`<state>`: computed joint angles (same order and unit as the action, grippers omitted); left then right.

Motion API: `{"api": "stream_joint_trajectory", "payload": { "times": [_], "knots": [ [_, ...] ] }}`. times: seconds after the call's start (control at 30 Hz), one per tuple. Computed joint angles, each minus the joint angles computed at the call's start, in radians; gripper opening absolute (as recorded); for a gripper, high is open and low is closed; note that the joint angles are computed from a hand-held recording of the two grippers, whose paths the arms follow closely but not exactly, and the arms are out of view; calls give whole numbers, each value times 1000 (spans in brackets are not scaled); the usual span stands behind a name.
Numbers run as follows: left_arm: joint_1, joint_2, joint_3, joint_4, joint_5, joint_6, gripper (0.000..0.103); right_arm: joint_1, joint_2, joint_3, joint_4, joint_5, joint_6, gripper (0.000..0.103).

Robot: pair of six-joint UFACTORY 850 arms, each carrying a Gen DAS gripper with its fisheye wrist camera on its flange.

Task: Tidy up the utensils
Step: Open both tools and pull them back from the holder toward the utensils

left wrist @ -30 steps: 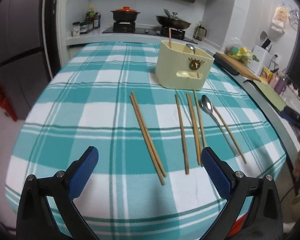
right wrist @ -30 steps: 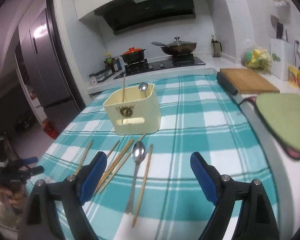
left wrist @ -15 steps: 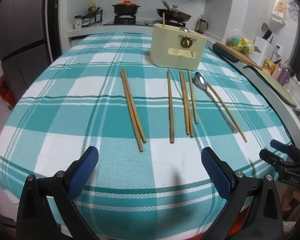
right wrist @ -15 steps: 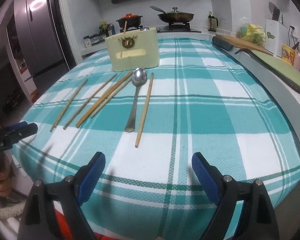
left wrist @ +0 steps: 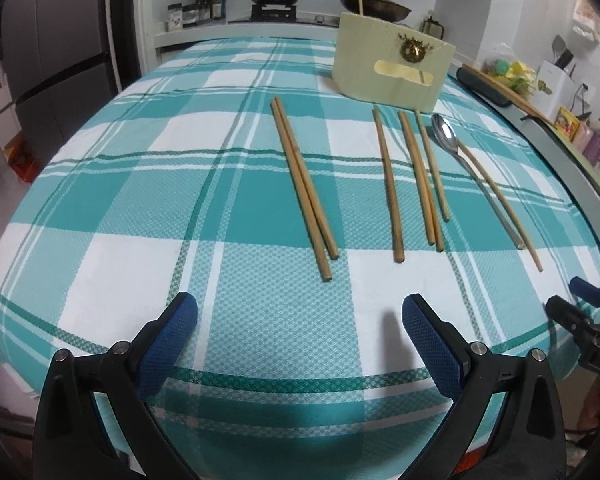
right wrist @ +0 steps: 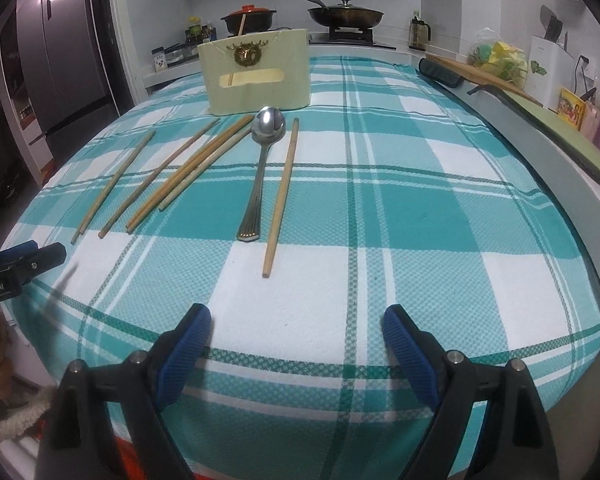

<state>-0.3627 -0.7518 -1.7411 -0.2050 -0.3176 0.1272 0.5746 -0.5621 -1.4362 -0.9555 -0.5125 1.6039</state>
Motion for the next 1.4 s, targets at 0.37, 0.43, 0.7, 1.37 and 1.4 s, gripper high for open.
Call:
{"api": "stream_joint_trajectory", "payload": {
  "times": [0.37,0.43,0.7,1.37,1.4],
  "knots": [
    [-20,-10,-2,233,10,-185,103,4,-29,-31,9,-10,-35,98],
    [-19,-9,2,237,14,-183,103,7,-41,-47,21,-29,-58,100],
    [-20,-9,0,242,11,-189,103,8,-47,-55,29,-36,-71,102],
    [28,-8,-49,24,30,-51,102,14,-31,-29,-39,-28,21,102],
    [32,-30,-92,42,5,-72,102,14,-29,-25,-52,-26,37,102]
  ]
}}
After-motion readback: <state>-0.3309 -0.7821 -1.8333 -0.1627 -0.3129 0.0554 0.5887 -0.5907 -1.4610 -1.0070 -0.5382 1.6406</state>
